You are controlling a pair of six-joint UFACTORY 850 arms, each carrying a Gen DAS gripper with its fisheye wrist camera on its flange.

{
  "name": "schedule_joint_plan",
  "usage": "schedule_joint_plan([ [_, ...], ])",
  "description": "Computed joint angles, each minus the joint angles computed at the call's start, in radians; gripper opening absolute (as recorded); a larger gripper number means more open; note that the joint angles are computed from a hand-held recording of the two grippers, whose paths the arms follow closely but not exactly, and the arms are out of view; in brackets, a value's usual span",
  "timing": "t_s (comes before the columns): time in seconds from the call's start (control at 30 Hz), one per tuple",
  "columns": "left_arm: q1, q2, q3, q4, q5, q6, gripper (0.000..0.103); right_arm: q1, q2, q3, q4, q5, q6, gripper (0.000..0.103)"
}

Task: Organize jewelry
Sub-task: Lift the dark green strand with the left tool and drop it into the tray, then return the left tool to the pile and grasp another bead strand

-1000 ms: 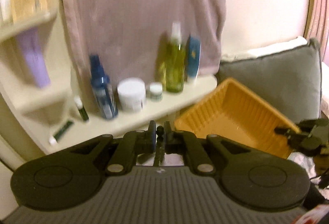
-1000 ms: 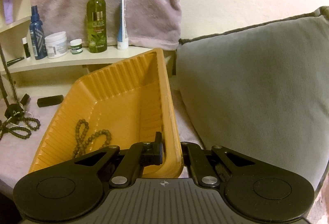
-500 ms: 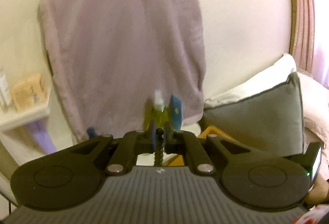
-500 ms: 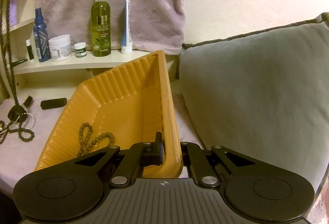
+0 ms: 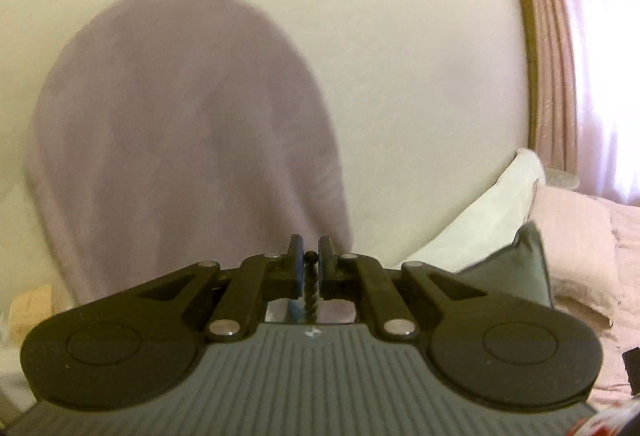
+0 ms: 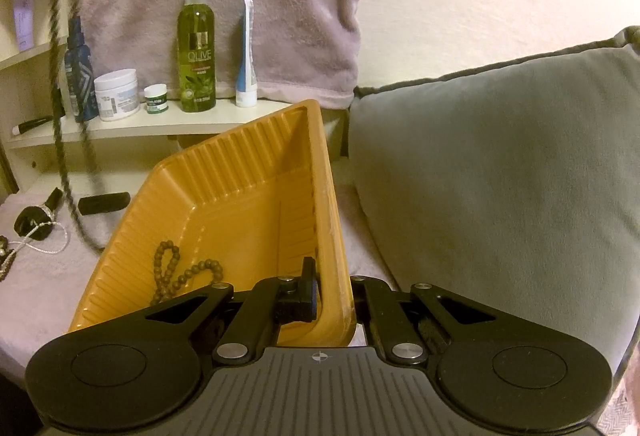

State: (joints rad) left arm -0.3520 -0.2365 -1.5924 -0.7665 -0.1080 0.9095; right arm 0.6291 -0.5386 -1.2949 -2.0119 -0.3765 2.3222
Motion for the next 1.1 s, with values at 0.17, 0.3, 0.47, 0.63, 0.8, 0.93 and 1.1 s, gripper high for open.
schedule_joint_plan([
  [0.17,-0.033,-0.049,-0.072,-0.086,-0.03,0.104,0.006,-0.001,0.0,0.001,-0.013,0.002,0.018,0.005],
  [0.3,-0.047,-0.103,-0.095,-0.034,-0.076,0.045,0.006,-0.004,0.0,0.003,-0.028,0.007,0.036,0.005],
  [0.47,-0.054,-0.184,-0.102,0.103,-0.137,-0.124,0.006,-0.008,-0.001,0.003,-0.037,0.013,0.048,0.005],
  [0.63,-0.054,-0.25,-0.079,0.204,-0.171,-0.264,0.006,-0.008,0.0,0.001,-0.033,0.017,0.046,0.005],
  [0.8,-0.049,-0.305,-0.056,0.217,-0.204,-0.315,0.006,-0.01,0.0,0.002,-0.037,0.021,0.051,0.005],
  [0.93,-0.043,-0.336,-0.044,0.206,-0.224,-0.332,0.006,-0.01,-0.001,0.003,-0.033,0.023,0.051,0.005],
  [1.1,-0.042,-0.368,-0.04,0.284,-0.236,-0.44,0.007,-0.012,-0.006,-0.003,-0.015,0.028,0.035,0.005],
])
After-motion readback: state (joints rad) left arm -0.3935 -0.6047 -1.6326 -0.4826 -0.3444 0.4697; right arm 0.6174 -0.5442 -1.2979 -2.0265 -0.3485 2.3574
